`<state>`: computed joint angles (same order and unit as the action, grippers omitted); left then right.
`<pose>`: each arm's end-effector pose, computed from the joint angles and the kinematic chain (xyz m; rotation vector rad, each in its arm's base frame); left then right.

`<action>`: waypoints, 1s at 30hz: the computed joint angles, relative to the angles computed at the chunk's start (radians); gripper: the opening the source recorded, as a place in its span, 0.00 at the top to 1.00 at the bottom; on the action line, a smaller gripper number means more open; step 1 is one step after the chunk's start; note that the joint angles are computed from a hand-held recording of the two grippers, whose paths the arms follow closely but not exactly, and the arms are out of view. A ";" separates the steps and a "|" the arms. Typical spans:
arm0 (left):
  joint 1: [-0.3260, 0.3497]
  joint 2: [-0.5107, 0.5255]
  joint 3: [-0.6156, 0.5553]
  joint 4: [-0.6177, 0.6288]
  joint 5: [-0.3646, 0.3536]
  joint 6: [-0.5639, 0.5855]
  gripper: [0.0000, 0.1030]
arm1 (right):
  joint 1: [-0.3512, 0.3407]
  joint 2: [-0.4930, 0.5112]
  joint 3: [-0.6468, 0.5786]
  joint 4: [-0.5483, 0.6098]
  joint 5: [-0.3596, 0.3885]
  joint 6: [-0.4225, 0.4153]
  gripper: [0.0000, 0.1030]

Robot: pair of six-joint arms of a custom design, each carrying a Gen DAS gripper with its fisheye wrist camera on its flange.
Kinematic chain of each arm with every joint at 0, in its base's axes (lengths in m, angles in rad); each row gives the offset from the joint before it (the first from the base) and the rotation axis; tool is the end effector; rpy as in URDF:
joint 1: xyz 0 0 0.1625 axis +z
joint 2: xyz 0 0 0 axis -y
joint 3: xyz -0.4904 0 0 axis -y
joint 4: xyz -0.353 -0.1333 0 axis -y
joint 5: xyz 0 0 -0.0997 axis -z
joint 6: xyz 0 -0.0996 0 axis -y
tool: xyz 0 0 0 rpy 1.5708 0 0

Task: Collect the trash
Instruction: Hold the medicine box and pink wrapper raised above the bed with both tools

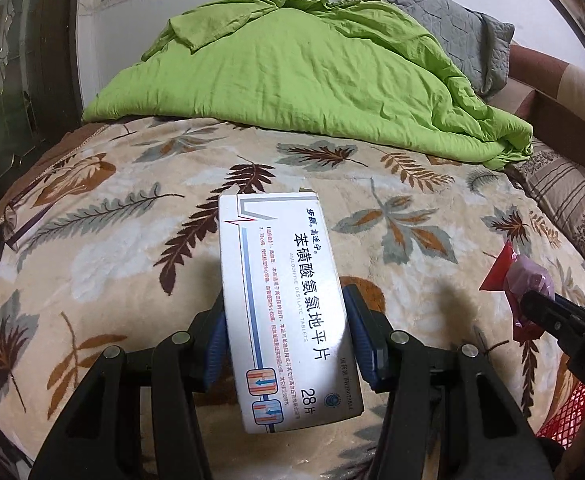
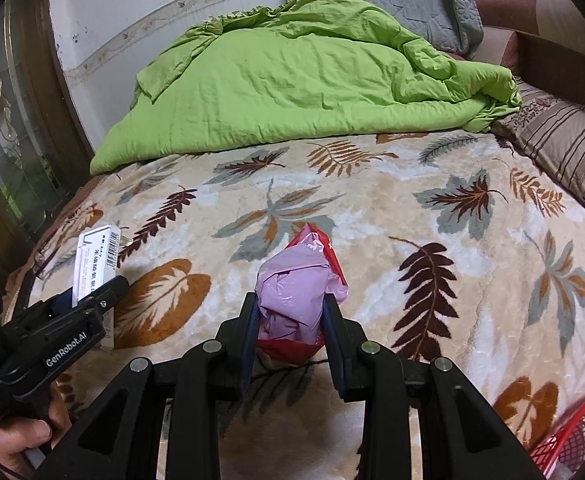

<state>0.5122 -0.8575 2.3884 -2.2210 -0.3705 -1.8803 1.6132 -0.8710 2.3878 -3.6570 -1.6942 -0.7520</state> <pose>-0.2122 -0.3788 0.0808 -0.1958 1.9731 -1.1948 0.1409 -0.4666 0.1557 1.0171 -2.5529 0.6951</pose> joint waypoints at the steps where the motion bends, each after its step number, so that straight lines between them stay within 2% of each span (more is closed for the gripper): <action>1: 0.000 0.000 0.002 0.000 0.001 -0.004 0.49 | 0.004 0.005 0.001 -0.010 -0.009 -0.006 0.68; 8: 0.004 -0.001 0.008 -0.022 0.006 0.011 0.49 | 0.025 0.028 0.009 -0.064 -0.045 -0.034 0.68; 30: 0.004 0.030 -0.011 -0.034 0.013 0.057 0.49 | 0.022 0.023 0.001 -0.041 -0.048 -0.019 0.68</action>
<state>0.5166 -0.8278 2.3775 -2.2552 -0.3574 -1.8235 1.6354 -0.8477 2.3889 -3.6984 -1.7423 -0.7713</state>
